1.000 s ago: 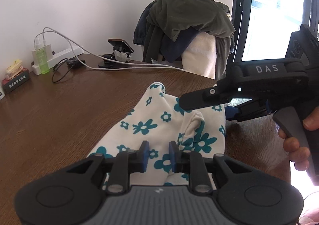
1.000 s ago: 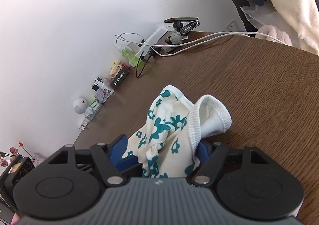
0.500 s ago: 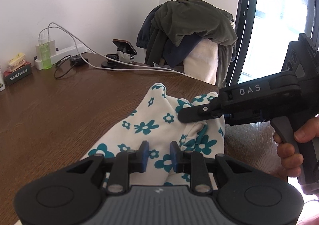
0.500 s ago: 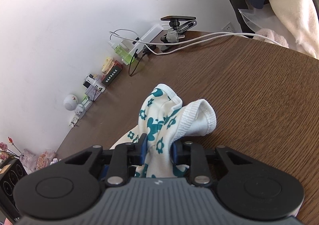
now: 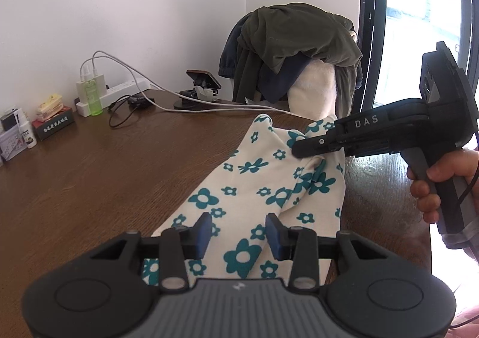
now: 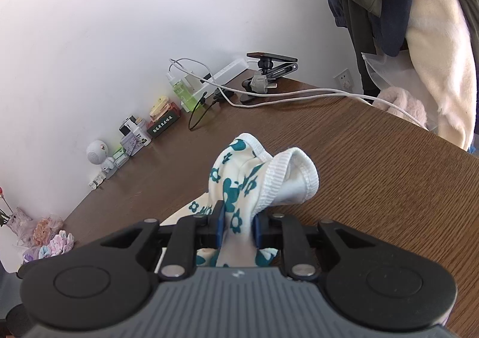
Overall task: Fold clothes
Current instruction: 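Lift the held strip end with the right gripper and fold it over the strip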
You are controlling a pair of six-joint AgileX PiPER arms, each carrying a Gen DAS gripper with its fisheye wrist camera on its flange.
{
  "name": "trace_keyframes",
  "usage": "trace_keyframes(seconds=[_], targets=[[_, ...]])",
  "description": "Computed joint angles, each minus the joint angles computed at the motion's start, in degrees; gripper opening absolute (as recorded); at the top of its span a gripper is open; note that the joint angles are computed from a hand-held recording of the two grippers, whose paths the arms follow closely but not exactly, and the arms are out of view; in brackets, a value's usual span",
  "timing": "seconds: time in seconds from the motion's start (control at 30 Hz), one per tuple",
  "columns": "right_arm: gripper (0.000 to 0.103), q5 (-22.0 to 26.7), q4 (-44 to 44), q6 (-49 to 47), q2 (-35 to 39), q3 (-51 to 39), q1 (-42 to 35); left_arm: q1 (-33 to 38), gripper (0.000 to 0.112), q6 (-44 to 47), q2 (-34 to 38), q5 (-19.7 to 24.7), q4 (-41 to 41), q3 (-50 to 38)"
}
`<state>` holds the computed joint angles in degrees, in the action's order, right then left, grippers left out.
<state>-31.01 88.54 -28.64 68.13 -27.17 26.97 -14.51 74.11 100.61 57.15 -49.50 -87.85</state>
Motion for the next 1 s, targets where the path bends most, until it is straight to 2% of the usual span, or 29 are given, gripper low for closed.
trace_keyframes(seconds=[0.17, 0.37, 0.47, 0.53, 0.6, 0.67, 0.8, 1.0], targets=[[0.017, -0.7, 0.3, -0.4, 0.8, -0.3, 0.4, 1.0, 0.037, -0.8, 0.2, 0.3, -0.3, 0.4], [0.017, -5.6, 2.8, -7.1, 1.6, -1.9, 4.3, 1.0, 0.037, -1.3, 0.4, -0.2, 0.6, 0.9], [0.017, -10.9, 4.6, -15.1, 2.2, -3.6, 8.8, 1.2, 0.037, -0.9, 0.8, -0.7, 0.3, 1.6], [0.017, -16.6, 7.5, -24.8, 3.9, -6.4, 13.4, 1.8, 0.038, -0.7, 0.7, -0.1, -0.5, 1.7], [0.017, -21.8, 8.7, -33.4, 6.2, -9.4, 17.8, 3.1, 0.038, -0.7, 0.2, 1.6, -1.0, 1.6], [0.017, -24.4, 8.2, -39.8, 8.1, -11.9, 20.9, 4.6, 0.038, -1.2, -0.6, 3.4, -0.9, 1.5], [0.017, -24.7, 7.4, -52.1, 12.4, -16.6, 24.5, 8.5, 0.039, -1.7, -3.5, 4.1, 0.3, 3.3], [0.017, -17.5, 9.2, -63.8, 18.8, -22.2, 25.7, 15.5, 0.039, -1.1, -5.4, 6.3, -0.2, 5.7]])
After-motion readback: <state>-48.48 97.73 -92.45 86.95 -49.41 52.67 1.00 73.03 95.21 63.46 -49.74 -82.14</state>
